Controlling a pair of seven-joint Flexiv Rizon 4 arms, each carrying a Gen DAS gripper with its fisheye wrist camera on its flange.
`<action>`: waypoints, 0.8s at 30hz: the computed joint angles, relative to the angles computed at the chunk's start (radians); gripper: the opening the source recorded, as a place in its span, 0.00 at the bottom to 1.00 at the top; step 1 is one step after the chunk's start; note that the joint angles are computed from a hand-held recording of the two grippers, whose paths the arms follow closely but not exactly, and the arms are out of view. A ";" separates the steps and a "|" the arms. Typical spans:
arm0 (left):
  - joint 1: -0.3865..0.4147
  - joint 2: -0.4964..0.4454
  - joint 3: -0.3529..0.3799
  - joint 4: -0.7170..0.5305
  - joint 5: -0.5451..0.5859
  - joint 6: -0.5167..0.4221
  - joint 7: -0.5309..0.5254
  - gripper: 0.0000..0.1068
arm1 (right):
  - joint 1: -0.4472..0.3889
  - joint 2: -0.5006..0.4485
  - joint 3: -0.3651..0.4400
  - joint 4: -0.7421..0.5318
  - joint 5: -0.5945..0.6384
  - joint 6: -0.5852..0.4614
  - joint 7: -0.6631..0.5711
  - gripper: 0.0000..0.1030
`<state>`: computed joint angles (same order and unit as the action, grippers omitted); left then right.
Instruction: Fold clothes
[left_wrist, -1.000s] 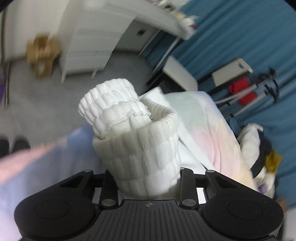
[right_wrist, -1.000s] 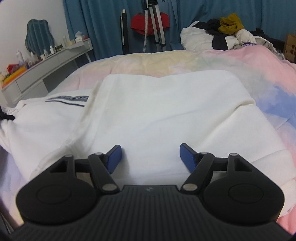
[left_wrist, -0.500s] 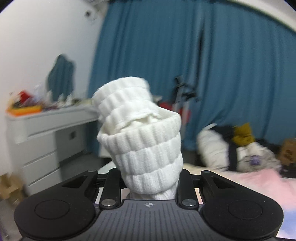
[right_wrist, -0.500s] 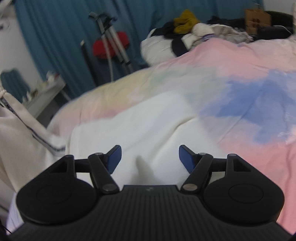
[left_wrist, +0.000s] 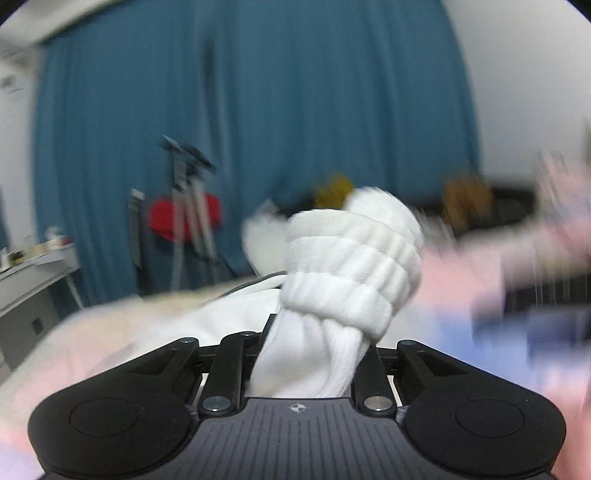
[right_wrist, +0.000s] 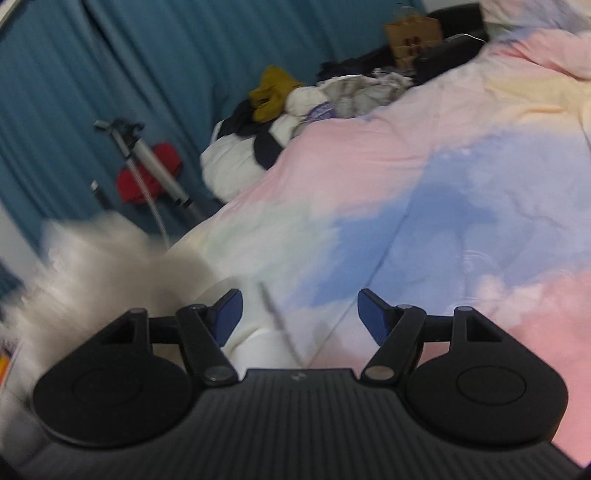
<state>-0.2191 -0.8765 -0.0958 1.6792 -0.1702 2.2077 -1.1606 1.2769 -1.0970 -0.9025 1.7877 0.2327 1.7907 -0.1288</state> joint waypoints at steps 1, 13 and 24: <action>-0.028 -0.022 0.021 -0.014 -0.010 -0.024 0.032 0.18 | -0.008 0.002 0.009 0.006 0.011 0.014 0.006 0.71; 0.174 -0.013 -0.096 0.009 0.280 -0.164 0.191 0.51 | -0.422 0.095 0.514 -0.084 -0.045 0.422 -0.059 0.71; 0.405 0.175 -0.081 0.418 0.519 0.008 0.257 0.55 | -0.720 0.068 0.827 -0.253 -0.463 0.371 -0.167 0.70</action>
<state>0.1858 -0.7019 -0.1766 2.0976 0.3485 2.2161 -0.9040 0.5570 -1.0287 -0.0752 1.5350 -0.2300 2.1613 -0.2959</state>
